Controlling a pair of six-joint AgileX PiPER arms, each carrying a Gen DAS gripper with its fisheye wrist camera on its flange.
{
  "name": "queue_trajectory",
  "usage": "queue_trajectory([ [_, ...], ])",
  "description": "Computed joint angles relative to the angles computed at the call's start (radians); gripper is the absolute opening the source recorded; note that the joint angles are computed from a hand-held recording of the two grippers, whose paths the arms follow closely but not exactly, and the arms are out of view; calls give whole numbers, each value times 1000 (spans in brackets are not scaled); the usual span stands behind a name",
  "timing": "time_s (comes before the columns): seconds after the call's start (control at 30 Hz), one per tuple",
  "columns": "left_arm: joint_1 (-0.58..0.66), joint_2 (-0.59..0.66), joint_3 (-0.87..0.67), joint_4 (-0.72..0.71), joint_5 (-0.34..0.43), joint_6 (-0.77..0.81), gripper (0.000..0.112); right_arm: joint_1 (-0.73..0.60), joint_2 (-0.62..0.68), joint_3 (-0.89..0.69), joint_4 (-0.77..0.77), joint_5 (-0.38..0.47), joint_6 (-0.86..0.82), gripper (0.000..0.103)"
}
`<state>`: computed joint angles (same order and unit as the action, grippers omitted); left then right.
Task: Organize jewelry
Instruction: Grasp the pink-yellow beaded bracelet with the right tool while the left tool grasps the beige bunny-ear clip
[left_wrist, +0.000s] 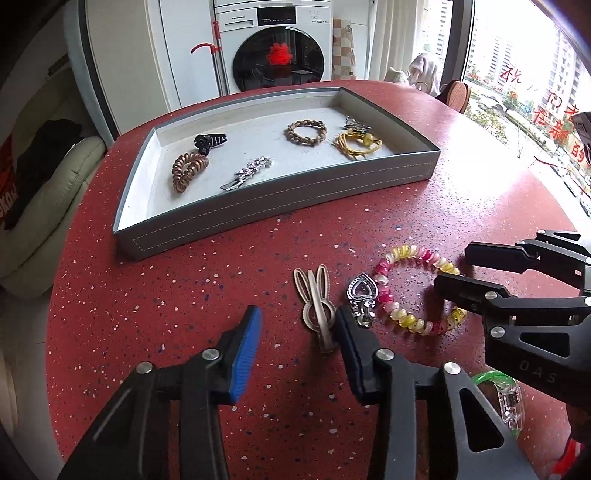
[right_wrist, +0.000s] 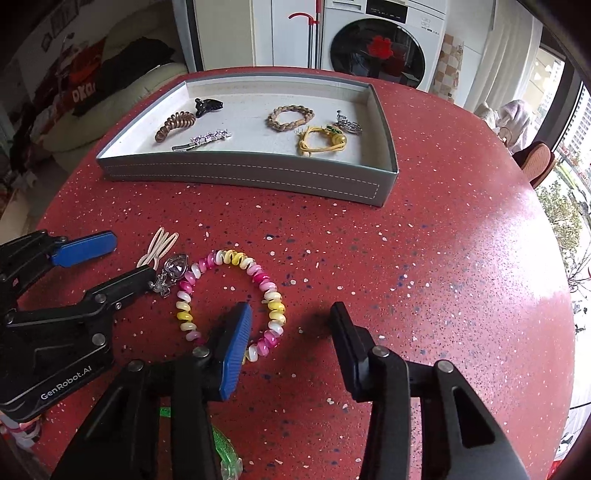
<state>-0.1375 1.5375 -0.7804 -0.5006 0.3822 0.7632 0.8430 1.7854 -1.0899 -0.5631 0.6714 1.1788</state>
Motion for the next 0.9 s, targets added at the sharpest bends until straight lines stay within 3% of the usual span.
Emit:
queue_trajectory([
  [0.1, -15, -10, 9, -16, 0, 26, 34, 5, 4, -11, 9, 4, -18, 33],
  [0.2, -5, -10, 16, -65, 6, 84, 33, 10, 5, -16, 18, 1, -27, 12],
  [0.23, 10, -14, 18, -113, 19, 135, 25, 14, 2, -13, 13, 5, -22, 10],
  [0.9, 166, -64, -17, -239, 150, 271, 26, 6, -127, 87, -82, -55, 157, 10],
])
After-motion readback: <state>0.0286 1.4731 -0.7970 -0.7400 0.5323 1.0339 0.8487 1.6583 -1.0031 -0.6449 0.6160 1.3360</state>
